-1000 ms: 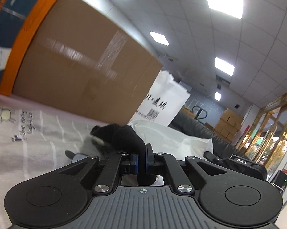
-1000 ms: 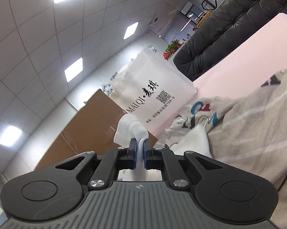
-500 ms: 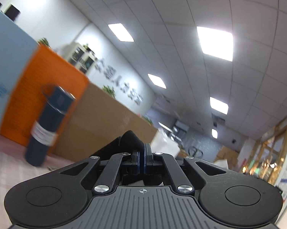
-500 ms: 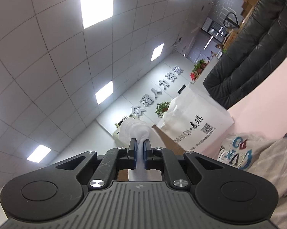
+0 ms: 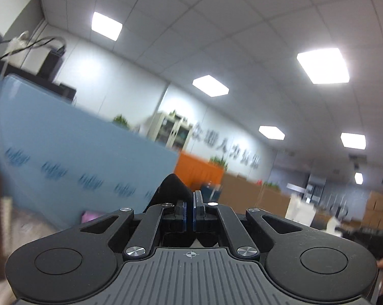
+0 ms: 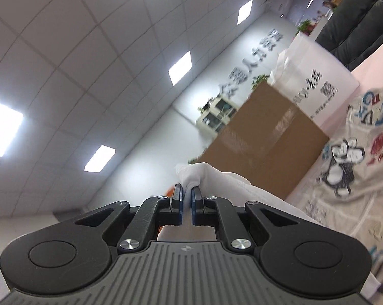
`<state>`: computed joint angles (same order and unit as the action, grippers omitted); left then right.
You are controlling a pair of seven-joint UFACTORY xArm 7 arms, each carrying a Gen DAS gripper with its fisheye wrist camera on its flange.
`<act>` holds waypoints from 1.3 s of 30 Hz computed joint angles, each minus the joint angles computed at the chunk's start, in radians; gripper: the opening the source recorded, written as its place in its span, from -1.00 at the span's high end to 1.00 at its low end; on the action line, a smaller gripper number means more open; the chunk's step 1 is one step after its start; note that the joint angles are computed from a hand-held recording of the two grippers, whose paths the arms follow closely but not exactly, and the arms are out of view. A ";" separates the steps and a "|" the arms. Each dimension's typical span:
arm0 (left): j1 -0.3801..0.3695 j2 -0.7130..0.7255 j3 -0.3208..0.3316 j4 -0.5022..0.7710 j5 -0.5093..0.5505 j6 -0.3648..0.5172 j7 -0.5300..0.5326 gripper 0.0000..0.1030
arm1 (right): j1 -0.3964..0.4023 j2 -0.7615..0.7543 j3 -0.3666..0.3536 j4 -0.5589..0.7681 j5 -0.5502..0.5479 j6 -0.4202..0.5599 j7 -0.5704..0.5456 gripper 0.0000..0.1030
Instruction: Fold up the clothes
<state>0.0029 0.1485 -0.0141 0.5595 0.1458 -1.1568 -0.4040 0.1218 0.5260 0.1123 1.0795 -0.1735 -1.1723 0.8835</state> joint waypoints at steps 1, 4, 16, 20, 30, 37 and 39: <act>0.010 -0.026 0.007 -0.058 0.015 0.013 -0.010 0.93 | 0.008 -0.010 -0.002 -0.040 -0.007 -0.006 -0.016 0.88; 0.038 -0.070 0.023 -0.144 0.092 0.094 -0.075 0.90 | 0.043 -0.042 -0.004 -0.162 0.034 -0.010 -0.100 0.88; 0.057 -0.139 0.043 -0.264 0.149 0.099 0.010 0.93 | 0.055 -0.125 -0.012 -0.440 0.020 -0.147 -0.308 0.88; 0.081 -0.188 0.067 -0.293 0.232 0.134 -0.014 0.93 | 0.027 -0.151 -0.024 -0.474 -0.053 -0.148 -0.337 0.88; 0.091 -0.280 0.070 -0.393 0.052 0.081 0.103 -0.02 | -0.035 -0.209 -0.040 -0.575 -0.124 -0.228 -0.413 0.01; 0.090 -0.201 0.080 -0.185 0.015 0.221 0.083 -0.13 | -0.053 -0.225 -0.041 -0.399 -0.128 -0.019 -0.349 -0.33; 0.103 -0.138 0.089 -0.089 0.108 0.278 0.045 -0.13 | -0.067 -0.199 -0.035 -0.282 -0.222 0.103 -0.296 -0.42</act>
